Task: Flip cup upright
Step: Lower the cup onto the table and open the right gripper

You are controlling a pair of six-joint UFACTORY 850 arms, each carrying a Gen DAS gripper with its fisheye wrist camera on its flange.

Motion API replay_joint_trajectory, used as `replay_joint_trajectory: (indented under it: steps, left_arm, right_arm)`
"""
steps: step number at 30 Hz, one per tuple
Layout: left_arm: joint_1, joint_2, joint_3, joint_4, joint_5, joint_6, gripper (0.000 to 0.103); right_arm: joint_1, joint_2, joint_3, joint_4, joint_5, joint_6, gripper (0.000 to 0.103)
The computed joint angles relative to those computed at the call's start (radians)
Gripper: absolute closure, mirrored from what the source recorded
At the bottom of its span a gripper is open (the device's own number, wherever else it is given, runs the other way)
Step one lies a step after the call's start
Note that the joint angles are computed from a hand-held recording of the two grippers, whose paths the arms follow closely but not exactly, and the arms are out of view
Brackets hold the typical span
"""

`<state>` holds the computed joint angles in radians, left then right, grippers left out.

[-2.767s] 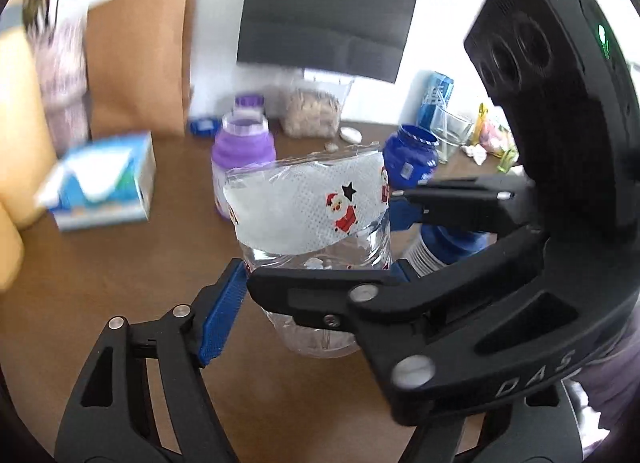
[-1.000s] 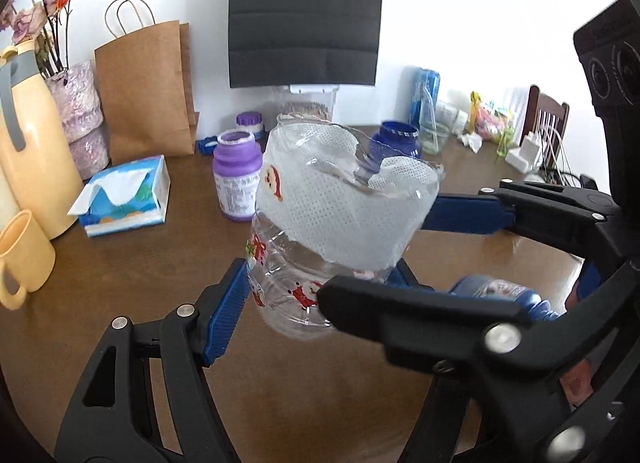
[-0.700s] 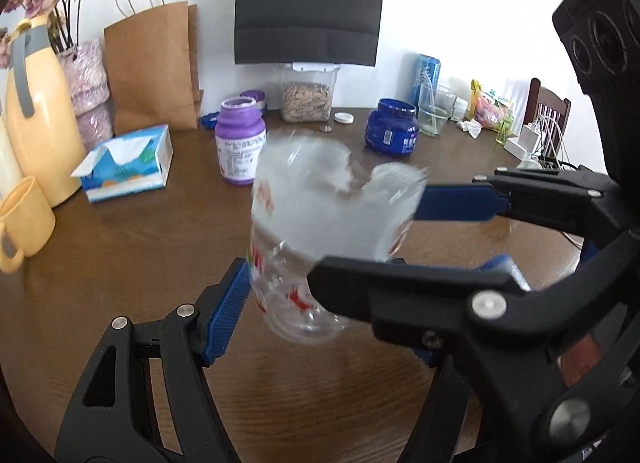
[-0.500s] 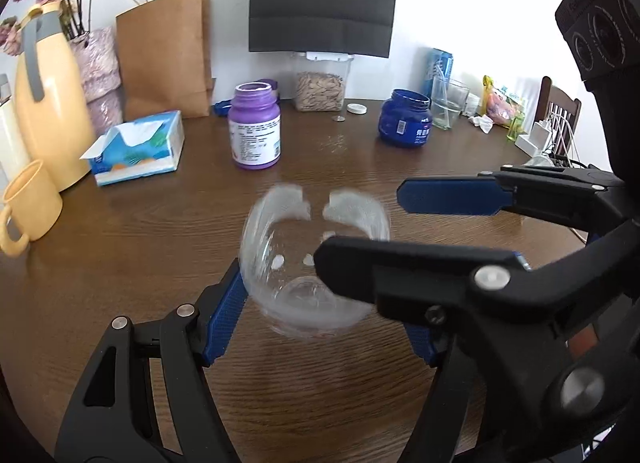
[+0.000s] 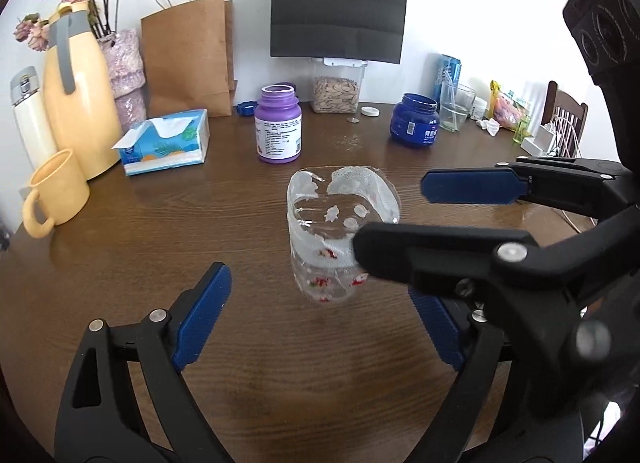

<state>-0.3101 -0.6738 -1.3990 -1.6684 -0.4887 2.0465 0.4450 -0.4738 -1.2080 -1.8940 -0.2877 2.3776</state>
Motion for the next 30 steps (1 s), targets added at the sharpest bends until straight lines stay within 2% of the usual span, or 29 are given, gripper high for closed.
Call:
replay_joint_trajectory:
  steps: [5, 8, 14, 19, 25, 30]
  left_arm:
    - [0.011, 0.059, 0.071, -0.029, 0.004, 0.004, 0.011]
    - [0.019, 0.121, 0.151, -0.160, 0.023, 0.116, 0.005]
    - [0.051, 0.264, 0.309, -0.341, 0.000, 0.267, 0.003]
    - [0.081, 0.381, 0.422, -0.305, -0.032, 0.218, 0.000]
    - [0.107, 0.505, 0.578, -0.379, -0.054, 0.329, 0.000]
    - [0.117, 0.580, 0.653, -0.379, -0.017, 0.314, 0.000]
  right_arm:
    - [0.029, 0.050, 0.053, 0.103, -0.048, -0.066, 0.029]
    - [0.055, 0.090, 0.096, 0.162, -0.100, -0.094, 0.028]
    - [0.133, 0.168, 0.169, 0.337, -0.228, -0.172, 0.028]
    - [0.231, 0.234, 0.233, 0.437, -0.328, -0.154, 0.027]
    - [0.351, 0.299, 0.300, 0.508, -0.433, -0.088, 0.027]
    - [0.443, 0.317, 0.317, 0.575, -0.544, -0.072, 0.022]
